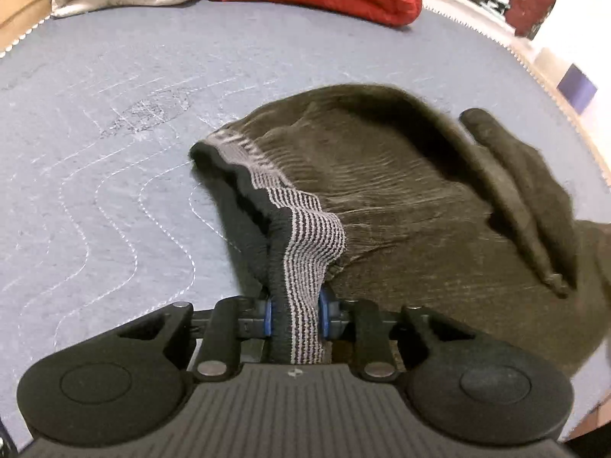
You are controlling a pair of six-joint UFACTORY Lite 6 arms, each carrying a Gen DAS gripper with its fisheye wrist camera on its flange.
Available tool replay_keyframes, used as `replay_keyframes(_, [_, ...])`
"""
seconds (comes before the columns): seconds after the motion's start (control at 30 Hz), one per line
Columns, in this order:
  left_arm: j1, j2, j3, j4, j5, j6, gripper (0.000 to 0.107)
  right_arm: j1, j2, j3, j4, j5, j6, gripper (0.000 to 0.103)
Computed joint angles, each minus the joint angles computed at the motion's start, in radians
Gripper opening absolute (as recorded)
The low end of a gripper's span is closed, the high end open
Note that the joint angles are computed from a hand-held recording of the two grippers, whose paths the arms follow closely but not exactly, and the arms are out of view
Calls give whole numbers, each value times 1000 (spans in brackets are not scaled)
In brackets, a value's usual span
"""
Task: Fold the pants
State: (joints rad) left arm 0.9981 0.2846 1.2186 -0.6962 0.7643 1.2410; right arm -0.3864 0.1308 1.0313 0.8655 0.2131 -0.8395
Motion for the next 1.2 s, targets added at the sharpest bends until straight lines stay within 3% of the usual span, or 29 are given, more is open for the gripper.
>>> replay_keyframes(0.07, [-15,-30,-38,47,-31,-21,28,-42,47,42,-83,30,166,81])
replay_keyframes(0.13, [-90,-66,-99,174,-140,-128,44,-73,87,73,-80,76,236,81])
replay_keyframes(0.17, [-121,-85,-135,243,-217,-187,58,-81,102,82,-80,94,257,81])
replay_keyframes(0.23, [-155,-144,-192,265,-304,-210,63,-63,110,75,-96,91,260,81])
replay_keyframes(0.3, [-176,-227,-233,244,-321,-253,63,-32,87,43,-43,84,169,80])
replay_keyframes(0.4, [-239,-328,-272,273,-392,-378,68,20,28,-15,174,92,-106,79])
replay_keyframes(0.47, [-274,-383,-289,302,-430,-486,76,64,-24,-56,327,106,-304,64])
replay_keyframes(0.57, [-314,-350,-218,216,-389,-508,76,147,-72,-94,473,134,-485,48])
replay_keyframes(0.7, [-382,-313,-184,187,-337,-565,76,234,-30,-29,436,227,-410,48])
replay_keyframes(0.8, [-446,-326,-192,194,-318,-626,76,298,26,41,360,284,-297,60])
replay_keyframes(0.87, [-480,-334,-190,197,-309,-653,76,358,53,66,330,262,-245,68])
replay_keyframes(1.2, [-581,-315,-160,237,-293,-773,76,506,204,189,178,166,-1,69])
